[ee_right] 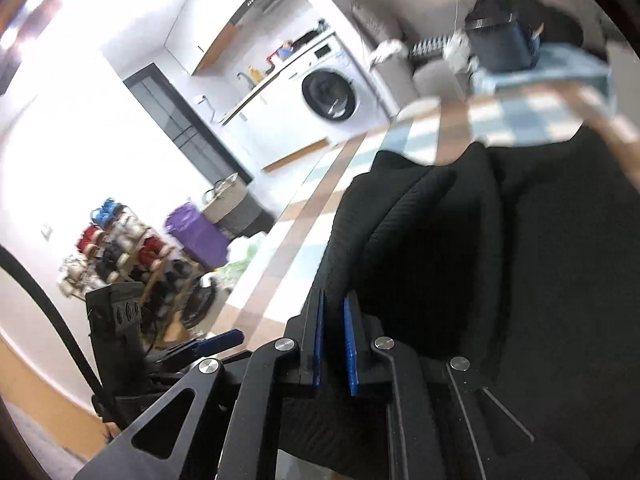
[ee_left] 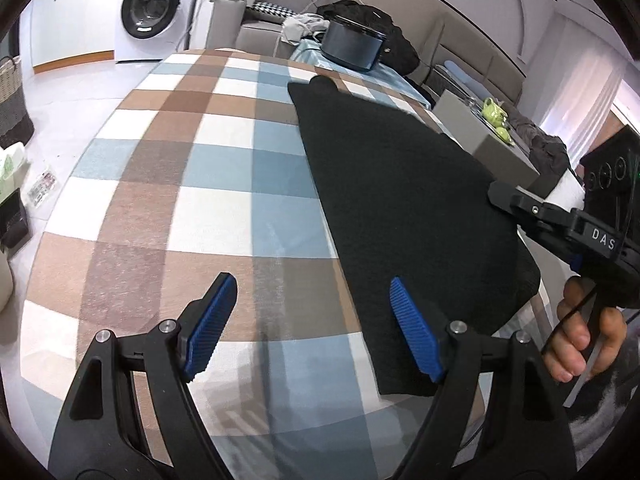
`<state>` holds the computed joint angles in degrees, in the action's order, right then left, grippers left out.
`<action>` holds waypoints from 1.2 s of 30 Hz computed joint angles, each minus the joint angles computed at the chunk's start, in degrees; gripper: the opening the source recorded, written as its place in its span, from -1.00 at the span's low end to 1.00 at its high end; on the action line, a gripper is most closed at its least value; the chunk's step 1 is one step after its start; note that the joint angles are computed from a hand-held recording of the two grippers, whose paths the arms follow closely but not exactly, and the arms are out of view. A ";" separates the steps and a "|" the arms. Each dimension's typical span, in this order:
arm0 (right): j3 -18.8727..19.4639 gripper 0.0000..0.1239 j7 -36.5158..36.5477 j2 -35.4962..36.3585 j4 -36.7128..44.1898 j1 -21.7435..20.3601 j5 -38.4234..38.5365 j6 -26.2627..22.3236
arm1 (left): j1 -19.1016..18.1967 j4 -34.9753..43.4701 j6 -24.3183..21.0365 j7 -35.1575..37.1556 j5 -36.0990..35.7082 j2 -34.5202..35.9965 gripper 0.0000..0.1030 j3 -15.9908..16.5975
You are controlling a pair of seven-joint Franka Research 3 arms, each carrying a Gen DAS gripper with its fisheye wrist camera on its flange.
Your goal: Fold small clothes
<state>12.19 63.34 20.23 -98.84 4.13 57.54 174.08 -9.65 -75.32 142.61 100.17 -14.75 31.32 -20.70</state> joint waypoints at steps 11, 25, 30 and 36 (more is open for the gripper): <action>-4.44 -0.64 21.05 1.96 -1.27 -1.37 -10.27 -14.44 | -3.12 3.57 -2.89 -0.72 3.92 2.57 0.50 0.85; -1.51 -0.86 -17.08 -7.03 -9.06 -2.66 23.23 -15.58 | -1.20 2.95 -3.83 3.70 1.26 1.73 0.50 -1.50; -6.13 -0.87 -6.26 -5.50 -8.87 1.67 11.63 -14.89 | -2.81 2.35 -6.62 6.01 2.26 1.49 0.50 -0.42; -5.88 -0.72 -2.00 -4.09 -7.87 0.16 9.90 -21.65 | -3.34 0.14 -7.10 6.85 3.24 0.51 0.50 0.24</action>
<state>6.31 61.35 16.15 -106.70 4.28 67.44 152.43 -12.99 -75.18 135.50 107.02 -11.51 31.83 -20.47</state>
